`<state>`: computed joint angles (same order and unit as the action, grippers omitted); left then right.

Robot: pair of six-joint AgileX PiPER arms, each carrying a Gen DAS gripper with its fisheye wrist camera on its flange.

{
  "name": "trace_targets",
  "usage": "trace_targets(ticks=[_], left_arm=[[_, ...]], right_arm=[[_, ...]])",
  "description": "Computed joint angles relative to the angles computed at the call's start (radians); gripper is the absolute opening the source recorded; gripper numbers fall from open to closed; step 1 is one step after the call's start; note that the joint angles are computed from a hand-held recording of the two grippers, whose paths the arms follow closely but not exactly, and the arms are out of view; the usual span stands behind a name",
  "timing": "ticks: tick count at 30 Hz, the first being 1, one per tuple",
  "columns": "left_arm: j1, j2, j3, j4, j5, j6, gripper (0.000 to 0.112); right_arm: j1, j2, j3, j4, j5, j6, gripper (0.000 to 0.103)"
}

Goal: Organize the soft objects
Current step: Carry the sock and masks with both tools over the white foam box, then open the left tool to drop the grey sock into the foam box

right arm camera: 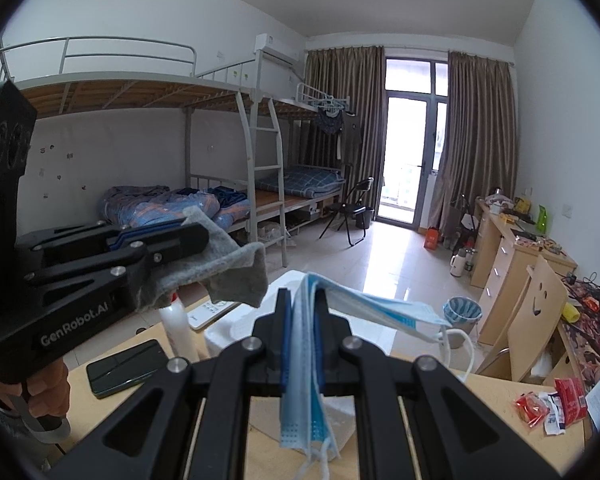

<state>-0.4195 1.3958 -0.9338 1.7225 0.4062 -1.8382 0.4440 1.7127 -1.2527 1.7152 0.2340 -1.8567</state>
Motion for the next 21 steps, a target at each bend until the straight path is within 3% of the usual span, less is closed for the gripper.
trace_targets(ticks=[14,21], left_arm=[[0.050,0.165,-0.151,-0.102,-0.064,0.114,0.008],[0.054,0.238,-0.231,-0.221,-0.105,0.249,0.008]], right_arm=[[-0.020,0.093,-0.114,-0.266,0.010,0.283,0.013],[-0.044,0.067,-0.093,-0.262,0.001,0.282,0.013]])
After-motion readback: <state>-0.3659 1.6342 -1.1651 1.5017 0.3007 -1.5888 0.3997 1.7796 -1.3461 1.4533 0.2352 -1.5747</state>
